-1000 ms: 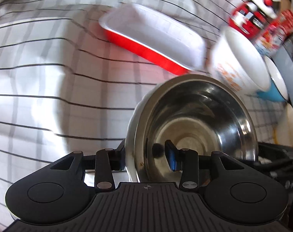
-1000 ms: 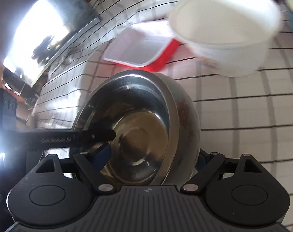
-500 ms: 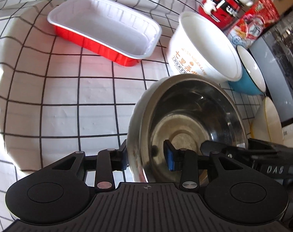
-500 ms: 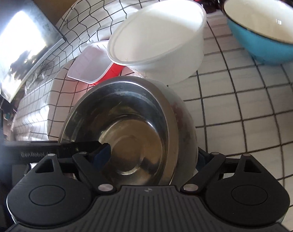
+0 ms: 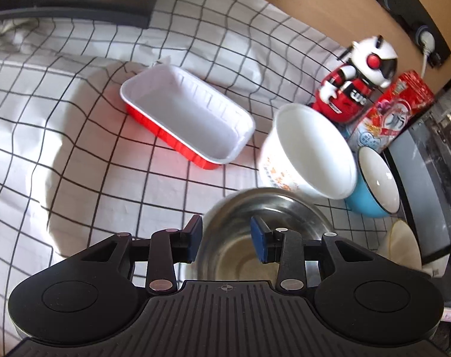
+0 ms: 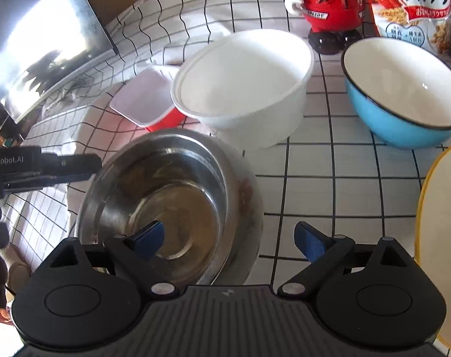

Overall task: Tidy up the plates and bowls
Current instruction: 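Lower the steel bowl onto the cloth and open the left gripper, then reach the left gripper to the yellow-rimmed cream bowl and grip its rim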

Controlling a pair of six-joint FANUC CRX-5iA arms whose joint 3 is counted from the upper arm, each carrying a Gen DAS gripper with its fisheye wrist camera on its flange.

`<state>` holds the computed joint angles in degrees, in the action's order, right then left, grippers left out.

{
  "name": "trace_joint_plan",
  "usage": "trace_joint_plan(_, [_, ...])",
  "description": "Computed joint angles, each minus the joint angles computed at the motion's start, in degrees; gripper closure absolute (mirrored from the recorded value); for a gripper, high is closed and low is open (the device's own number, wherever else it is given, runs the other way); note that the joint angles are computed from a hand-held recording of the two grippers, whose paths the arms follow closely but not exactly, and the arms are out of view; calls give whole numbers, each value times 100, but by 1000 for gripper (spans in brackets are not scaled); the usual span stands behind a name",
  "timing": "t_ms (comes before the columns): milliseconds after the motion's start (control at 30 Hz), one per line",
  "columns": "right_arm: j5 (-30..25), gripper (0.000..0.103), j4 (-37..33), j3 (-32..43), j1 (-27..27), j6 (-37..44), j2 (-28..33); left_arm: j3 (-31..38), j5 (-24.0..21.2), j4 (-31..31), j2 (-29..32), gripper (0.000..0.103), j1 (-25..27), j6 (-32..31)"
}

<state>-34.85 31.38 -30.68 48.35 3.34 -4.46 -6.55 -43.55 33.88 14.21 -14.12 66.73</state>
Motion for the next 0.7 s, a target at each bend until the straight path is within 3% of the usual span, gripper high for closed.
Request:
trace_joint_plan(133, [-107, 5, 1204, -463, -15, -562, -489, -167, 214, 11, -240, 64, -234, -73])
trace_joint_plan(233, [-711, 2, 2179, -862, 55, -946, -951, -334, 433, 412, -331, 64, -507, -405])
trace_joint_plan(333, [-1557, 0, 2701, -1270, 267, -1131, -1399, -450, 566, 1055, -291, 64, -847, -864])
trace_joint_plan(500, [-2763, 0, 2792, -1966, 767, -1304, -2030, -665, 1003, 1682, -147, 64, -1501, -1498])
trace_joint_plan(600, [-3549, 0, 2384, -2121, 1173, -1499, -2210, -520, 966, 1477, 72, 64, -1762, -1170])
trace_joint_plan(700, [-3607, 0, 2022, -2308, 1388, -1382, -2601, -410, 828, 1433, 206, 64, -1950, -1107])
